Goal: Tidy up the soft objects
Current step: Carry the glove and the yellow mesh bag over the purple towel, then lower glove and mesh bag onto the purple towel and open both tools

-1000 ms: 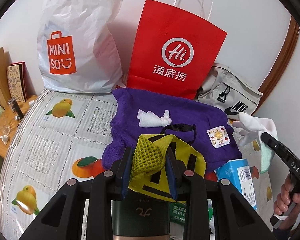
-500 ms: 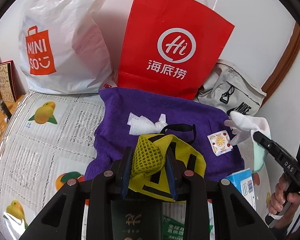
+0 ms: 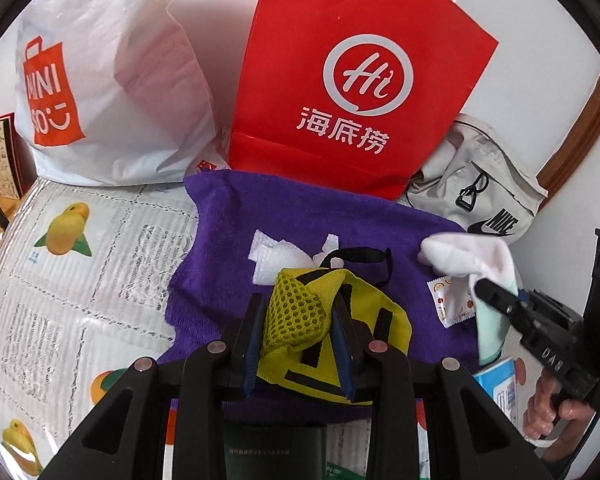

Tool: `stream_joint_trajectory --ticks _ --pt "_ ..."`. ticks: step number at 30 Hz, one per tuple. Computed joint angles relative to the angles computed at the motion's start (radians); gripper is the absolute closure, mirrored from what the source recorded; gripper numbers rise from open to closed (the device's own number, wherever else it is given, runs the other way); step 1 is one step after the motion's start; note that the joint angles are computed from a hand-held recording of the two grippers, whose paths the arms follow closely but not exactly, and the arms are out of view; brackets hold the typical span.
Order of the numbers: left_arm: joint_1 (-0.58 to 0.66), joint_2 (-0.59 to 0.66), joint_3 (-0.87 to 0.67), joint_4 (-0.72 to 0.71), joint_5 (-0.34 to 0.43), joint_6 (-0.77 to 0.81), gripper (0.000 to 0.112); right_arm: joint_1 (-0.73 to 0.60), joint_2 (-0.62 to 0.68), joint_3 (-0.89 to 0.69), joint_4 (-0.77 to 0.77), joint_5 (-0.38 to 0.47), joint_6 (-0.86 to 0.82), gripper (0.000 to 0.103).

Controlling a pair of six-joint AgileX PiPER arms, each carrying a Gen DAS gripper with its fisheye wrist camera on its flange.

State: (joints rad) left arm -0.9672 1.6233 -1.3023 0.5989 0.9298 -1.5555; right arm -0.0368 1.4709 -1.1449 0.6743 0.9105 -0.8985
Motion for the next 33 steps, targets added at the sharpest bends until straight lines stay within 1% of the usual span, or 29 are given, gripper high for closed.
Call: stream_joint_trajectory --ticks 4,10,15,22,24,31,32,33 --pt "0.028 0.026 -0.013 -0.031 -0.011 0.036 0.083 0.028 0.027 0.006 -0.050 -0.023 0.026 0.088" --pt "0.055 0.055 -0.022 -0.072 -0.036 0.077 0.082 0.043 0.078 -0.014 -0.116 -0.022 0.086 0.088" --pt "0.069 0.070 -0.029 -0.100 -0.044 0.098 0.082 0.044 0.102 -0.026 -0.122 -0.008 0.097 0.087" --pt "0.077 0.068 -0.014 -0.110 -0.049 0.099 0.082 0.056 0.112 -0.029 -0.140 -0.012 0.115 0.085" --pt "0.078 0.065 -0.008 -0.108 -0.051 0.092 0.082 0.057 0.112 -0.030 -0.140 -0.012 0.117 0.080" --pt "0.078 0.070 -0.020 -0.125 -0.036 0.111 0.081 0.069 0.108 -0.025 -0.161 -0.024 0.130 0.076" --pt "0.077 0.071 -0.024 -0.131 -0.030 0.119 0.081 0.068 0.103 -0.022 -0.162 -0.024 0.128 0.070" --pt "0.076 0.073 -0.030 -0.136 -0.020 0.127 0.080 0.067 0.099 -0.017 -0.159 -0.025 0.120 0.061"
